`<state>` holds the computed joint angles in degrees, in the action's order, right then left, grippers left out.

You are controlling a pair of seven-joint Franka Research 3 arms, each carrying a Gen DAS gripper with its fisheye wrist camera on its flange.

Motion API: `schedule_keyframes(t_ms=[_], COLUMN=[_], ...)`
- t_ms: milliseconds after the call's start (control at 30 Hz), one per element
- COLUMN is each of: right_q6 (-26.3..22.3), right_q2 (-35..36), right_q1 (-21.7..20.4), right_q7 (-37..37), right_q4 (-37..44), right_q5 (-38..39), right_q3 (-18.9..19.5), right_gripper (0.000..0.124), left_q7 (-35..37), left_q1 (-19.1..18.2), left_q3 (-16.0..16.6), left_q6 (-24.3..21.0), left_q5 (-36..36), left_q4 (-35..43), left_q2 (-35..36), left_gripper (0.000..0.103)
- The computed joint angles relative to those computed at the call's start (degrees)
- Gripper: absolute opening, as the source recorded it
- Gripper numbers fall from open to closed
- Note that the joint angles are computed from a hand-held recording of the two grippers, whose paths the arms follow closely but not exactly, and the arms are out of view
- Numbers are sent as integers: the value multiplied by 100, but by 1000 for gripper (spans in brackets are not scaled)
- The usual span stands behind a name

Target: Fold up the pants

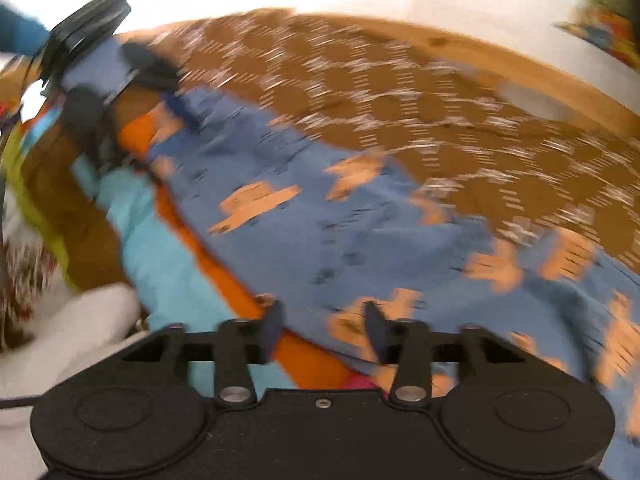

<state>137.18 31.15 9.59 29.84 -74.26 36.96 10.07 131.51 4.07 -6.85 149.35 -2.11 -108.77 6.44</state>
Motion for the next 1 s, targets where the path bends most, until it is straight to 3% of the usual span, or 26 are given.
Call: schedule_keyframes(t_ms=[67, 133, 200, 267, 367, 433, 500, 600, 700, 733, 767, 800, 833, 900, 1000], right_q6=[421, 870, 1167, 1436, 1490, 1581, 1619, 1634, 1747, 1790, 1828, 1869, 1972, 2330, 3007], right_q2=[-176, -280, -297, -237, 78, 279, 474, 717, 802, 820, 845, 855, 840, 729, 419], right_q1=[18, 86, 115, -32, -103, -152, -272, -365, -439, -434, -414, -421, -449, -431, -406], right_q7=[590, 1421, 2391, 3018, 4160, 4652, 5054, 5489, 5660, 5729, 5810, 5836, 5810, 5724, 5318], right_q4=[-208, -399, -498, -547, -259, -66, 172, 447, 470, 474, 487, 484, 437, 262, -102], right_q5=[-29, -259, -535, -450, -619, -760, -768, -926, -980, -1027, -1092, -1127, -1108, -1171, -1376], right_q3=[-231, -519, -791, -805, -947, -973, -881, -815, -710, -718, -745, -732, -671, -671, -692], right_gripper=[80, 84, 76, 66, 54, 52, 52, 49, 40, 36, 23, 13, 13, 11, 10], left_q7=[-376, -842, -1225, -1083, -779, -692, -973, -1583, -2017, -2150, -2226, -2278, -2301, -2243, -1854], left_q1=[-78, -191, -274, -215, -275, -577, -978, -1345, -1436, -1444, -1426, -1414, -1393, -1307, -986], left_q3=[-101, -246, -465, -922, -1323, -1271, -977, -655, -563, -554, -573, -591, -612, -705, -1093], left_q6=[244, 521, 646, 788, 774, 859, 829, 430, 232, 178, 118, 86, 138, 247, 286], left_q5=[-345, -587, -802, -1295, -1390, -952, -340, 288, 599, 657, 693, 733, 772, 780, 421], left_q4=[232, 601, 1063, 1515, 2022, 2288, 2543, 3007, 3226, 3272, 3299, 3292, 3228, 3162, 3047], left_q2=[222, 611, 1045, 1493, 1963, 2240, 2463, 2787, 2935, 2964, 2970, 2954, 2913, 2868, 2748], left_gripper=[97, 97, 96, 84, 77, 69, 57, 50, 38, 25, 10, 7, 2, 1, 1])
